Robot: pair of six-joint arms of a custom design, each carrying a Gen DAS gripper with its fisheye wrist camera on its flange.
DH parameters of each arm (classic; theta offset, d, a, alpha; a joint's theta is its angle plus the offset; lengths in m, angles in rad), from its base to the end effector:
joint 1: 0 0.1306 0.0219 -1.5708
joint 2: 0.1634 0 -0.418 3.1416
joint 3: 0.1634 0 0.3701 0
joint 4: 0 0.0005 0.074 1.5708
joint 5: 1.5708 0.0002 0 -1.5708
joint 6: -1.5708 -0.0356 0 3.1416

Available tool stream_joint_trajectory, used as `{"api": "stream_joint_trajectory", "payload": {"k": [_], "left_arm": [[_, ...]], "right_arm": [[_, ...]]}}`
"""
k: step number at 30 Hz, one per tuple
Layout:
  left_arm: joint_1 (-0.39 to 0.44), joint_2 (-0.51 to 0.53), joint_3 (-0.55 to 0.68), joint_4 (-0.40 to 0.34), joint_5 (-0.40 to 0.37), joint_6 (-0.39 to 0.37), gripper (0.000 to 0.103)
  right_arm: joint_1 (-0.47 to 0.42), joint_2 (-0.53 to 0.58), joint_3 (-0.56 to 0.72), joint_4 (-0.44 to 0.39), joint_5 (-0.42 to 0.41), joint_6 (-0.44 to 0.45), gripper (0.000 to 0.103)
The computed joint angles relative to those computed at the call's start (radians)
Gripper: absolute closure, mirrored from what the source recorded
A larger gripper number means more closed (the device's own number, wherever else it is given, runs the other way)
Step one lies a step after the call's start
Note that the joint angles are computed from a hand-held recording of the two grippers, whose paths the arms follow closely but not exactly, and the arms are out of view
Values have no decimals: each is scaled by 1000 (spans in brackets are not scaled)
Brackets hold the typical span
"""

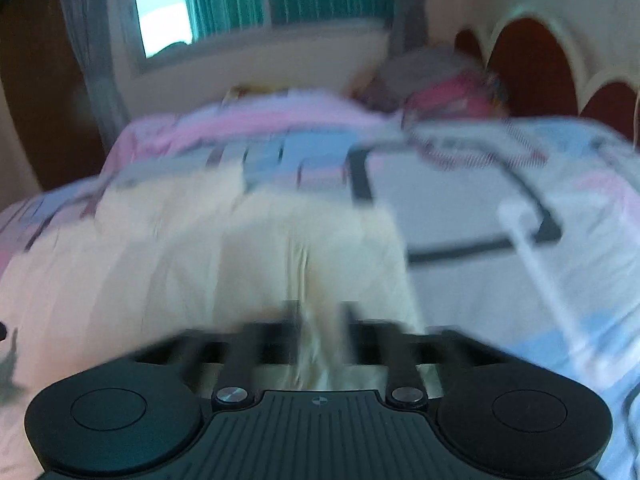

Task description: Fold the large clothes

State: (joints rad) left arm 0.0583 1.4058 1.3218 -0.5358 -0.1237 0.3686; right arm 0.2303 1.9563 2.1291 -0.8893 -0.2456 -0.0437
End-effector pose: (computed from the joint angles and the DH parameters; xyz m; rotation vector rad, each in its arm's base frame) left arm 0.4779 0.0318 0.4539 -0.5308 2.1200 -0.0402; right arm 0.6663 0.1646 0.4794 -0.3420 2.2716 0.4230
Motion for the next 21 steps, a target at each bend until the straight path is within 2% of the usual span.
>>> {"api": "stream_joint_trajectory", "payload": {"k": [2, 3, 4, 5, 10, 14, 15, 16, 17, 18, 21], "left_arm": [[15, 34, 47, -10, 26, -20, 32], [18, 52, 65, -8, 30, -35, 32], [21, 73, 89, -9, 35, -52, 31], [23, 95, 111, -17, 39, -64, 31], [37, 179, 168, -63, 35, -98, 28], [41, 164, 146, -67, 20, -121, 29], [38, 148, 137, -69, 2, -125, 25], [33, 123, 113, -52, -16, -134, 15], [28, 99, 88, -35, -31, -144, 11], [23, 79, 72, -31, -44, -153, 10], [8, 23, 21, -38, -59, -151, 10]], "right_arm": [[7, 40, 67, -26, -18, -3, 40], [11, 56, 88, -26, -23, -6, 46], [16, 76, 115, -29, -36, -2, 56], [23, 106, 163, -63, -37, 6, 71], [42, 288, 443, -289, 10, 19, 72], [39, 245, 360, -245, 13, 9, 71], [35, 223, 331, -228, 3, -5, 60], [30, 185, 270, -186, 1, -22, 46], [23, 135, 183, -120, 1, -35, 25], [19, 105, 136, -91, -7, -40, 24], [8, 37, 46, -87, -20, -41, 24]]}}
